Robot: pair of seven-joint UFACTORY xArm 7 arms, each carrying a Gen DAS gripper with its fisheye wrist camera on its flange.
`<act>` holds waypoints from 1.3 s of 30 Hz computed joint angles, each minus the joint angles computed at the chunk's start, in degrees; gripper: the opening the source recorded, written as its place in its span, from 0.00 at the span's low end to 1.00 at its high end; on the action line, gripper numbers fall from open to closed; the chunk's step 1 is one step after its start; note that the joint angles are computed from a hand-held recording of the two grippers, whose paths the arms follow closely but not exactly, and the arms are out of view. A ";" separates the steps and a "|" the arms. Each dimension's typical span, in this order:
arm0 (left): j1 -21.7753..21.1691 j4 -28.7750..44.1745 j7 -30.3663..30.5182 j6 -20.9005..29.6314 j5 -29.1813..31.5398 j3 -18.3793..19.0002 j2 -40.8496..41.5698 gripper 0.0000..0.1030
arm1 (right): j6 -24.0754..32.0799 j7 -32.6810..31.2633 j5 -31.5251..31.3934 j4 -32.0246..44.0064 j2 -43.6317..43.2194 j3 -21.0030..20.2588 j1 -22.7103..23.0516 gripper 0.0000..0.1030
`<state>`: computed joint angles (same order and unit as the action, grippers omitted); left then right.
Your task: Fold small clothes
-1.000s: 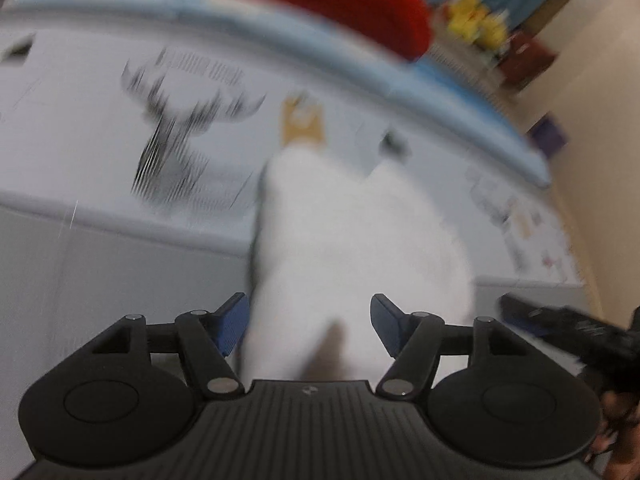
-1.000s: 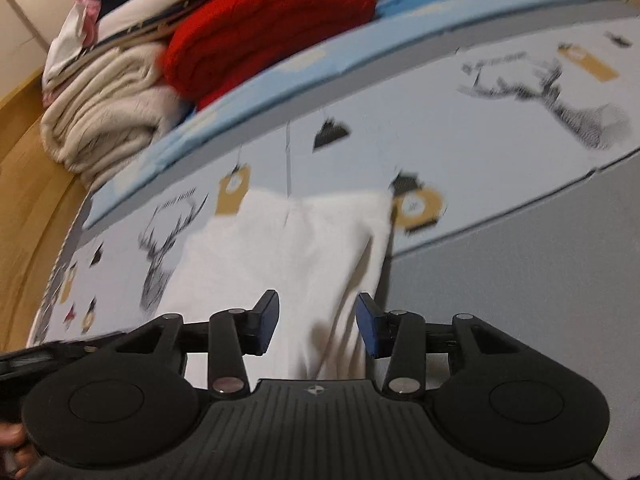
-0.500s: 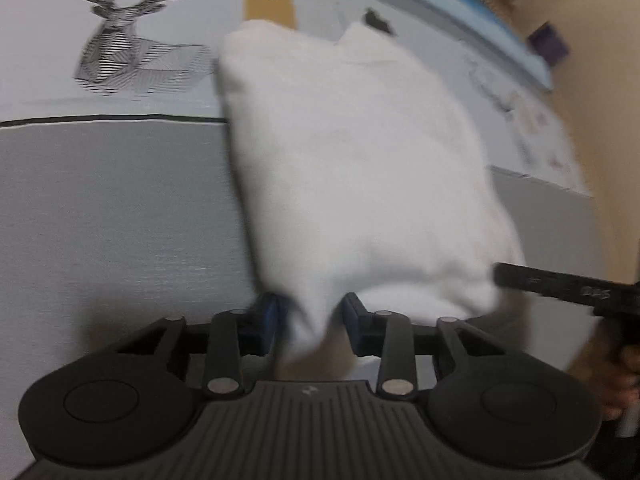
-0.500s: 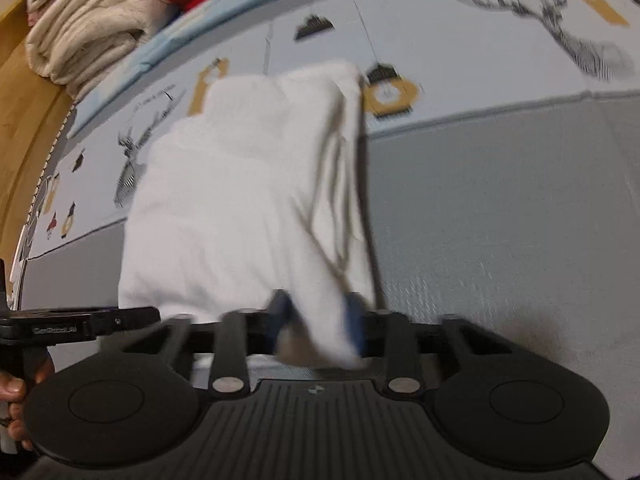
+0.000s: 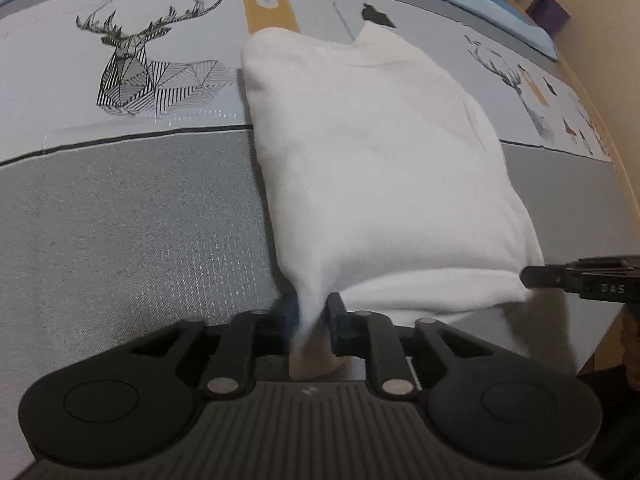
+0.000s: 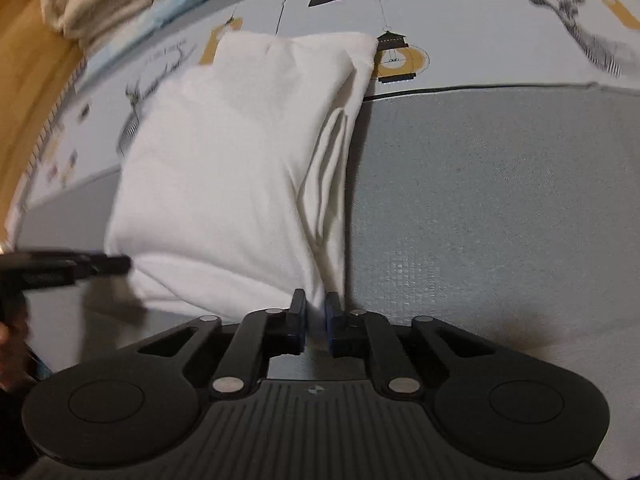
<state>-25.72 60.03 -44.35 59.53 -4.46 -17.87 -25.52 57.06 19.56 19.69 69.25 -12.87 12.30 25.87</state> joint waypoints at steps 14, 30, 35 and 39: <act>1.46 4.13 -7.90 8.10 12.36 -6.80 -2.31 0.82 | -3.92 7.65 -15.75 -3.64 -7.11 4.00 -2.20 0.30; 16.47 23.85 -22.02 23.41 26.42 -34.68 -9.98 1.00 | -4.25 19.88 -27.00 -5.82 -25.20 14.21 -4.78 0.73; 22.50 23.57 -25.40 24.27 21.00 -41.57 -12.79 1.00 | -0.98 24.56 -23.60 -8.09 -27.83 15.73 -3.88 0.74; 25.09 22.23 -25.05 22.74 16.43 -41.40 -14.03 1.00 | 0.05 24.85 -24.92 -7.02 -25.97 17.64 -3.92 0.74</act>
<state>-0.62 82.26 -69.40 82.28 11.98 -59.27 -39.55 57.10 44.41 -5.23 62.23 -38.83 29.93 21.95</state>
